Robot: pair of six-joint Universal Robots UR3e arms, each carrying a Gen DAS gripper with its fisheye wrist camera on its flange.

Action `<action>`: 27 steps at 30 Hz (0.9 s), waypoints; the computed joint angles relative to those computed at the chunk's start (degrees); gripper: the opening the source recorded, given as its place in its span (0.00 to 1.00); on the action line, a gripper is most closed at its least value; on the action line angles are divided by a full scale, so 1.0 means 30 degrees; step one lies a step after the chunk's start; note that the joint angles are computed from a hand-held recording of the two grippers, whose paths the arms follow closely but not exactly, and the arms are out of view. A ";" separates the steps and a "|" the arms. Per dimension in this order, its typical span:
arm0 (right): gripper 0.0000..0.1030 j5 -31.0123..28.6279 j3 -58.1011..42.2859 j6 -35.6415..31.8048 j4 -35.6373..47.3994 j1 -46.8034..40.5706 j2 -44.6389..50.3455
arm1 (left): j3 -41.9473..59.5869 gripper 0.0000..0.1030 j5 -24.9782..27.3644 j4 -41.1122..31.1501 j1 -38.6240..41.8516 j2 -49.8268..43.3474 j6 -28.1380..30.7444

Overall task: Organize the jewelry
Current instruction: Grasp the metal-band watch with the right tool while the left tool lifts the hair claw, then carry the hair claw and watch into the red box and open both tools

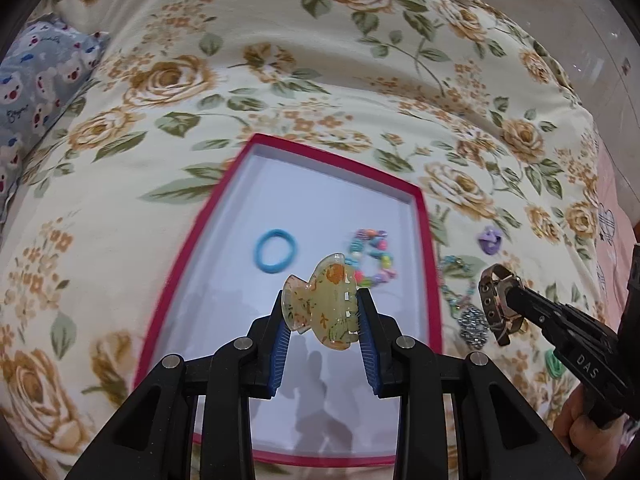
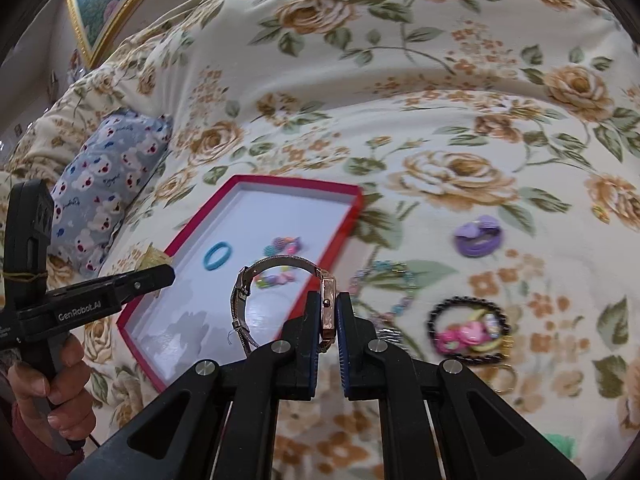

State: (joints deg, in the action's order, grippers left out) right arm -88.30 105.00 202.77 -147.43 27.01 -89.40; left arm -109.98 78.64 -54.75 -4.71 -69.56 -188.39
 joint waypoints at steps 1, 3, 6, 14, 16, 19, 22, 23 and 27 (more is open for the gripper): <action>0.07 0.0006 -0.0261 -0.0029 -0.0014 0.0131 0.0285 | -0.0054 0.29 0.0044 0.0017 0.0125 0.0009 0.0014; 0.07 0.0019 -0.0751 -0.0063 -0.0033 0.0411 0.0822 | -0.0170 0.29 0.0081 -0.0002 0.0344 0.0106 0.0114; 0.07 0.0072 -0.1661 -0.0171 -0.0052 0.0767 0.1789 | -0.0198 0.29 0.0323 0.0171 0.0414 -0.0132 0.0196; 0.07 0.0501 -0.4323 -0.0981 0.0241 0.1241 0.4695 | 0.0427 0.29 0.1198 0.0987 0.0291 -0.2451 0.0706; 0.07 0.0567 -0.4827 -0.1184 0.0399 0.1238 0.5314 | 0.0851 0.29 0.1628 0.1118 0.0151 -0.3282 0.0742; 0.07 0.0588 -0.5591 -0.1470 0.0764 0.1200 0.6260 | 0.1330 0.29 0.2245 0.1667 -0.0087 -0.4434 0.0825; 0.07 0.0428 -0.6272 -0.1765 0.1284 0.1303 0.6968 | 0.1677 0.29 0.2816 0.2250 -0.0434 -0.5535 0.0906; 0.07 0.0405 -0.6489 -0.1857 0.1446 0.1329 0.7170 | 0.1743 0.29 0.2938 0.2413 -0.0536 -0.5812 0.0919; 0.07 0.0374 -0.6842 -0.2036 0.1720 0.1406 0.7637 | 0.1935 0.30 0.3379 0.2868 -0.0834 -0.6723 0.0987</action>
State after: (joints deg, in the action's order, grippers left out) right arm -87.18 84.47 196.66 -142.27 31.22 -66.49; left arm -104.18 88.78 -46.15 -7.21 -89.73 -185.43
